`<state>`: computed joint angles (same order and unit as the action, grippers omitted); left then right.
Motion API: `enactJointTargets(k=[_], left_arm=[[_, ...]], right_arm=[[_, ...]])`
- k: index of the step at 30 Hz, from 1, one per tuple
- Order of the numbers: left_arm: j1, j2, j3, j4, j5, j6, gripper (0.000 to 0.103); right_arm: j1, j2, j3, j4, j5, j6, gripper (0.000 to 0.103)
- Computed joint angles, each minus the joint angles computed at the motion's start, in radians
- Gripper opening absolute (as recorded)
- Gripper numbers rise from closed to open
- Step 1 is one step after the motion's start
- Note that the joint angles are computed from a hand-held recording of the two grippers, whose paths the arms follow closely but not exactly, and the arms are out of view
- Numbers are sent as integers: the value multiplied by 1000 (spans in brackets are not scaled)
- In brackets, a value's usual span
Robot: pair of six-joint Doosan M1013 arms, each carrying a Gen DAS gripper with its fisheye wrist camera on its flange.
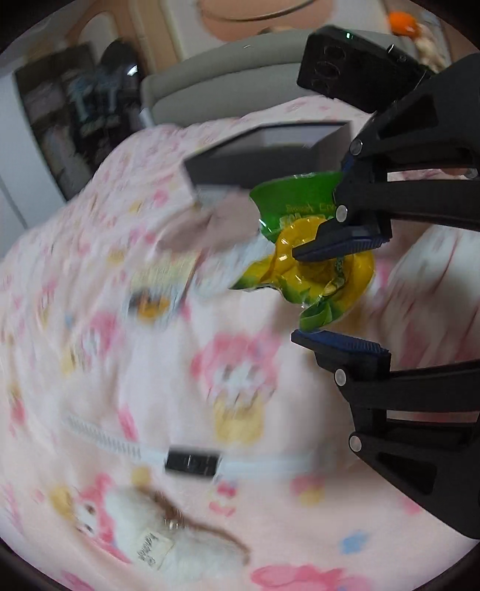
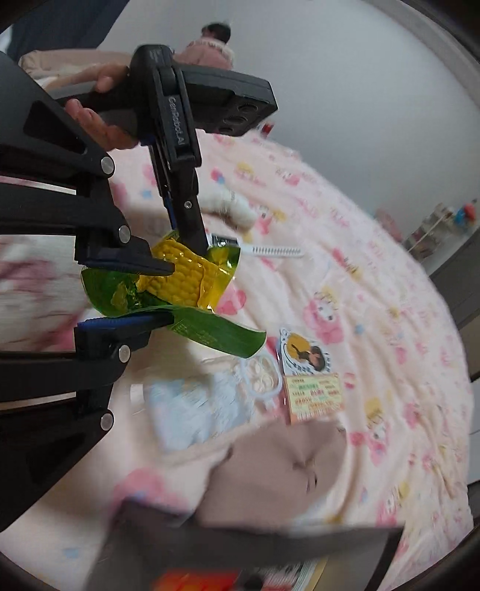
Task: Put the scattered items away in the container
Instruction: 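Grasp the yellow-green corn snack bag with the right tool, then carry the corn snack bag with the right tool to the box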
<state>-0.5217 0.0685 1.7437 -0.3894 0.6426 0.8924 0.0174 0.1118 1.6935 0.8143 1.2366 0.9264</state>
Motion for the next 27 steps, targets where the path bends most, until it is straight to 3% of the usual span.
enactJointTargets(k=[4, 9, 14, 19, 23, 27], left_arm=[[-94, 17, -72, 31, 3, 42, 37], [-210, 115, -213, 137, 73, 4, 39], [-259, 203, -266, 13, 68, 138, 39], [-281, 261, -303, 64, 99, 155, 39], [-265, 256, -260, -3, 62, 171, 39], [-259, 248, -241, 5, 55, 132, 39]], right_arm=[[-113, -91, 62, 44, 27, -27, 17], [-277, -176, 118, 37, 40, -64, 17], [-396, -194, 151, -28, 7, -61, 17], [-425, -170, 177, -92, -72, -26, 17], [-423, -149, 190, -109, -92, -14, 18], [-420, -152, 192, -113, -128, -15, 18]])
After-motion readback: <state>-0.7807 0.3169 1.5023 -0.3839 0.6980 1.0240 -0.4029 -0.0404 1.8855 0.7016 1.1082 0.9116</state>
